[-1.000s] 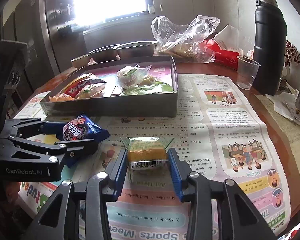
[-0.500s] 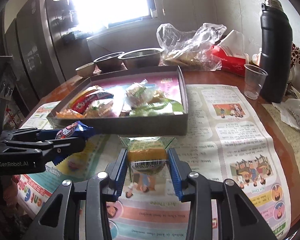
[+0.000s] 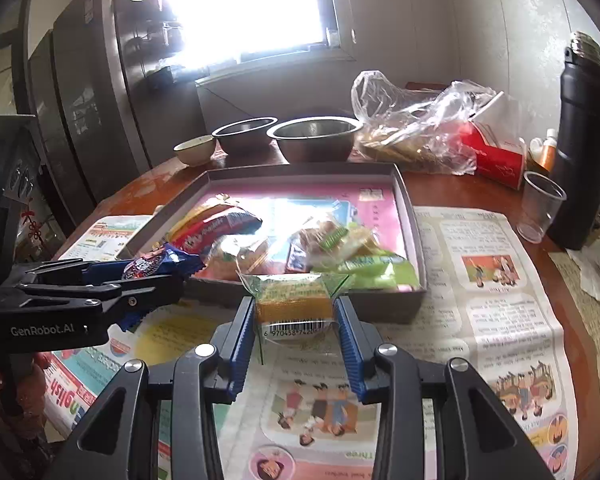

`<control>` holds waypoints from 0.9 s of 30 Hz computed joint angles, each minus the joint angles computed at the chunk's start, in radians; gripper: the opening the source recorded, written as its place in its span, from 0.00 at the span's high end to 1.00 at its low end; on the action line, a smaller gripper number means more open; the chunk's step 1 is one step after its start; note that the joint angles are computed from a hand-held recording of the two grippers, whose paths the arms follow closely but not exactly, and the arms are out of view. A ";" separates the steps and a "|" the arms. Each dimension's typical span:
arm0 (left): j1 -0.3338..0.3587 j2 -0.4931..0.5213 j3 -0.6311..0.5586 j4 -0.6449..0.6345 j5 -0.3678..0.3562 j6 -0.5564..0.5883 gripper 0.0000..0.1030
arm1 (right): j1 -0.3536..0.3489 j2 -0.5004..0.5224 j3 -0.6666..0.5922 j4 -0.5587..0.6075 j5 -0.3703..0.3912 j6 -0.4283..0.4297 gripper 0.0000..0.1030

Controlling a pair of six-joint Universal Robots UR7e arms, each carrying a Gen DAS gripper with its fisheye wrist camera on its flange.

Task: Organize snacks
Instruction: 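Carry the blue cookie pack and yellow cake over the grey tray with both grippers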

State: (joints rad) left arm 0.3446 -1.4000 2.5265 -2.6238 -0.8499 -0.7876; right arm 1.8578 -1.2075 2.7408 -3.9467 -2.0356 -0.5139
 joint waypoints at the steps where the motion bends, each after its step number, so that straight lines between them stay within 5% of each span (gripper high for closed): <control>1: 0.003 -0.001 0.000 -0.003 0.002 0.002 0.40 | 0.007 0.003 -0.009 0.006 -0.004 0.001 0.61; 27: 0.121 0.061 -0.068 -0.083 0.052 0.111 0.41 | 0.047 0.061 -0.142 0.112 -0.030 0.005 0.61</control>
